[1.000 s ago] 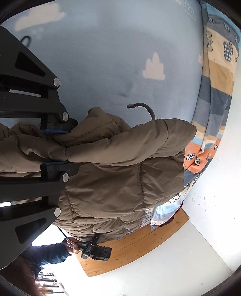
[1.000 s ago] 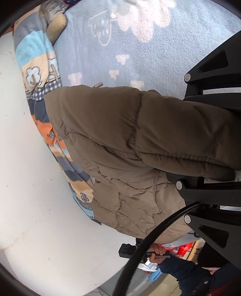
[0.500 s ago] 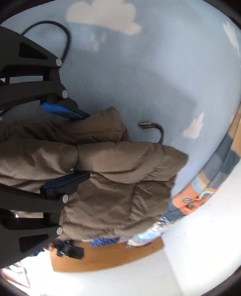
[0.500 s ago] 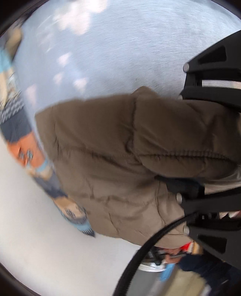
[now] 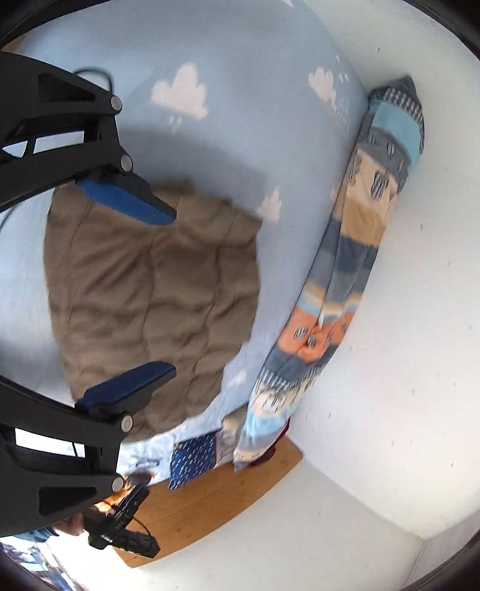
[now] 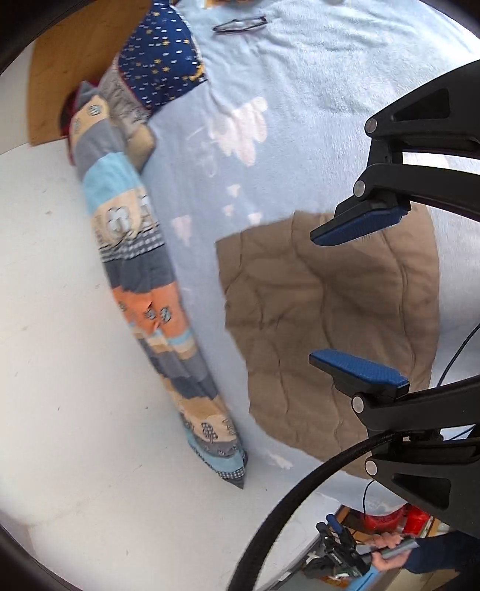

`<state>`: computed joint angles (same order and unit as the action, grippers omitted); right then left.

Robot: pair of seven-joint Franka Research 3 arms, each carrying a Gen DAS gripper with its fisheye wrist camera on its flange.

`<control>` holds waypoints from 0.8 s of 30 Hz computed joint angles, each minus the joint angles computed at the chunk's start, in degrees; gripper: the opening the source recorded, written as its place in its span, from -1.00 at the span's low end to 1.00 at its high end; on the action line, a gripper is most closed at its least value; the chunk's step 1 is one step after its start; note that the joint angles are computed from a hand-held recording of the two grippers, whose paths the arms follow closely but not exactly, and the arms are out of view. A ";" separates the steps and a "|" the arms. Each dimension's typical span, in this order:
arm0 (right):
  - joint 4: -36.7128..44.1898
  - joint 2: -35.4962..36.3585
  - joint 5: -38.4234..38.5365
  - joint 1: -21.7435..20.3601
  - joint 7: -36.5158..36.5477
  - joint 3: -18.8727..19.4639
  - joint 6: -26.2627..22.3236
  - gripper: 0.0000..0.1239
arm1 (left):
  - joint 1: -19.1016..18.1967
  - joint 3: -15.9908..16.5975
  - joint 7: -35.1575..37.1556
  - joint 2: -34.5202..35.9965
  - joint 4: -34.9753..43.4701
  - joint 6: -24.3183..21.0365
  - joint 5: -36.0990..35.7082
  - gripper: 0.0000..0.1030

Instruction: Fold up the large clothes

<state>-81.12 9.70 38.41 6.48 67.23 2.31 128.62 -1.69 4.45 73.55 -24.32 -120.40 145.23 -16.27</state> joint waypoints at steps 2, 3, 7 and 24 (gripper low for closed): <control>-6.83 -5.07 1.45 1.63 -3.19 1.26 4.87 0.03 | 0.19 -3.27 -3.25 -0.27 -1.49 1.53 2.25 0.54; -8.59 -6.13 1.13 2.53 -3.58 1.43 6.38 0.03 | 0.01 -4.66 -4.49 1.05 -1.28 2.15 3.73 0.54; -11.27 -5.66 -5.36 7.37 0.19 2.93 9.14 -0.29 | 3.11 -12.75 -14.55 6.39 -1.13 4.00 19.16 0.54; -0.85 10.24 -26.69 14.31 13.59 1.78 3.68 -0.36 | -1.11 -13.25 -29.32 22.18 9.53 -11.76 42.80 0.78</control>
<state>-81.97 19.94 11.72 20.79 80.82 4.10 132.30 -2.80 -8.80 44.23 -2.13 -110.87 133.47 26.52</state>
